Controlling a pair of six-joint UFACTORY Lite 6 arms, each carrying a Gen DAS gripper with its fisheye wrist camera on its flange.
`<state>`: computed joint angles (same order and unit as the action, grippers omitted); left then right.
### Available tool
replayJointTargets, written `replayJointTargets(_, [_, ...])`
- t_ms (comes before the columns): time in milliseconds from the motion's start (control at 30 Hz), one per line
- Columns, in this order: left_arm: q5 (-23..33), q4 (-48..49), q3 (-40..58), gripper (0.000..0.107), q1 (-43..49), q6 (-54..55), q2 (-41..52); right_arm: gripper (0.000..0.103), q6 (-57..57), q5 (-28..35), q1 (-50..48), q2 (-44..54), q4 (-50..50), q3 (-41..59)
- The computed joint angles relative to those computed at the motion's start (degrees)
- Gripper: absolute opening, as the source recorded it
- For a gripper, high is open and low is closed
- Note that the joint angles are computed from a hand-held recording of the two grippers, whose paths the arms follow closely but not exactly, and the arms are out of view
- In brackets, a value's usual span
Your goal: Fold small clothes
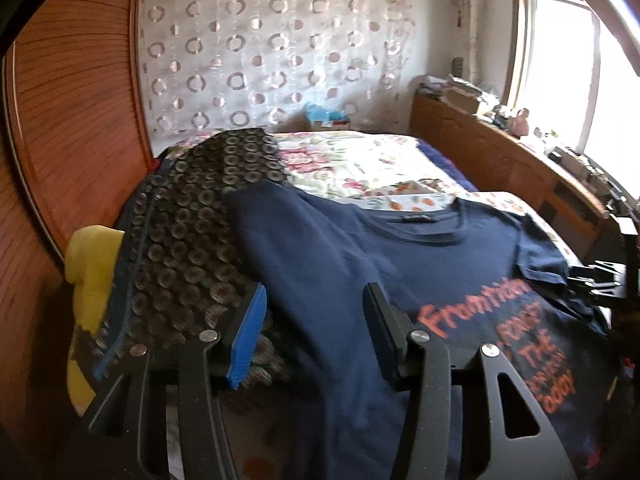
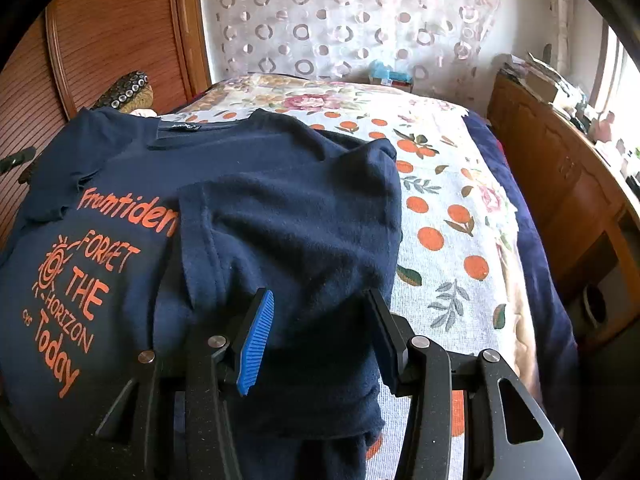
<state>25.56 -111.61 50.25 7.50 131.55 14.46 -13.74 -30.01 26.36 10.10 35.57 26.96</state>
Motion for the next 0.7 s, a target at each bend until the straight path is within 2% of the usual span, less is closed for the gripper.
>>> replayJointTargets(167, [-4.4, 5.5, 8.9, 0.051, -0.9, -7.6, 6.7, 0.049, -5.7, -1.6, 3.2, 2.1, 7.6, 1.3])
replayJointTargets(300, [-6.2, 14.7, 16.1, 0.051, -1.1, -18.2, 11.7, 0.05, -3.5, -1.1, 1.5, 0.6, 4.0, 0.1])
replayJointTargets(600, [-6.8, 37.8, 29.2, 0.051, -2.4, -45.3, 20.8, 0.05, -3.3, -1.1, 0.5, 0.7, 2.7, 0.1])
replayJointTargets(700, [-7.4, 38.4, 29.5, 0.051, -3.5, -45.8, 21.0, 0.05, -3.1, -1.1, 0.4, 0.8, 2.5, 0.1])
